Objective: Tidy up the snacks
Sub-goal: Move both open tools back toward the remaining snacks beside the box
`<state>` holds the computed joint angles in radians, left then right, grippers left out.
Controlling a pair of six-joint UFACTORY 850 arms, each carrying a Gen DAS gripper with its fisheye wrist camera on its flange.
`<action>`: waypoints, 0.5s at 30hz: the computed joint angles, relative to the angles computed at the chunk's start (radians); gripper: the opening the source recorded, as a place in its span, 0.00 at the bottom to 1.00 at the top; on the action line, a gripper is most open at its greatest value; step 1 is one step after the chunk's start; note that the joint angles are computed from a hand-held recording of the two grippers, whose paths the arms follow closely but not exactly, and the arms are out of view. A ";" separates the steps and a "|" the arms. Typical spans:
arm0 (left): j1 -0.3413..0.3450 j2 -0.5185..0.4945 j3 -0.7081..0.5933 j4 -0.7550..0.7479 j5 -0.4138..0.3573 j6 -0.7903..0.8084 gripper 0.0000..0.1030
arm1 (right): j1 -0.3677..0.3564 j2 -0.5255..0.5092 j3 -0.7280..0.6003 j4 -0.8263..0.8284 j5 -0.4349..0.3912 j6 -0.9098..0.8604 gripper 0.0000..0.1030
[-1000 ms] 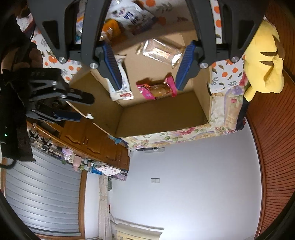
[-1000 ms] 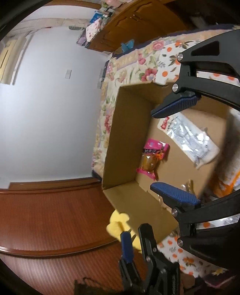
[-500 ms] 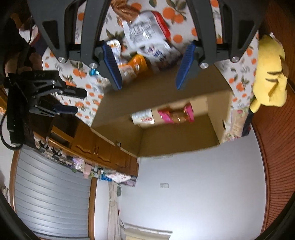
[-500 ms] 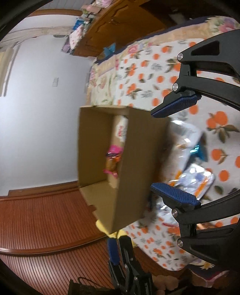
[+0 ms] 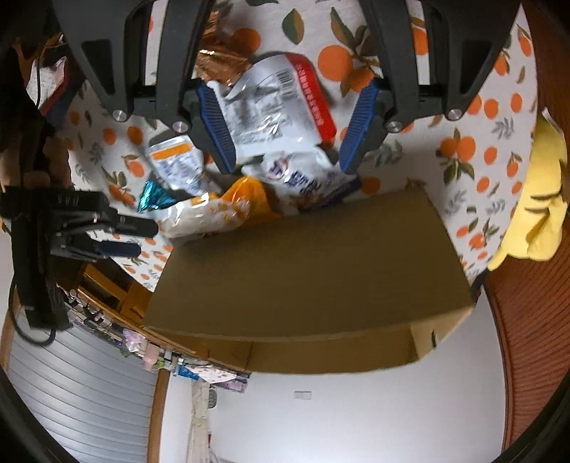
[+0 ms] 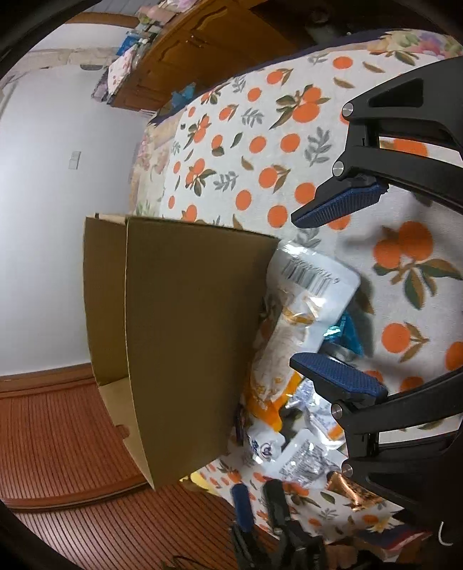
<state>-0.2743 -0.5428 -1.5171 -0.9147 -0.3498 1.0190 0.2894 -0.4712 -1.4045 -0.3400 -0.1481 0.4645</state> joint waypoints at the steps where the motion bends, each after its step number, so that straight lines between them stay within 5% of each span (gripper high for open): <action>1: 0.005 -0.001 0.004 -0.011 -0.004 0.001 0.59 | 0.001 -0.009 -0.013 0.061 -0.005 -0.068 0.72; 10: 0.022 0.005 0.029 -0.062 -0.010 0.027 0.59 | 0.015 -0.107 -0.158 0.483 -0.098 -0.563 0.70; 15: 0.025 0.007 0.031 -0.086 -0.013 0.048 0.59 | 0.004 -0.167 -0.239 0.562 -0.188 -0.651 0.70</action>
<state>-0.2495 -0.5356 -1.4862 -1.0002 -0.3632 1.0669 0.2936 -0.6377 -1.6434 0.2225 -0.3360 -0.1865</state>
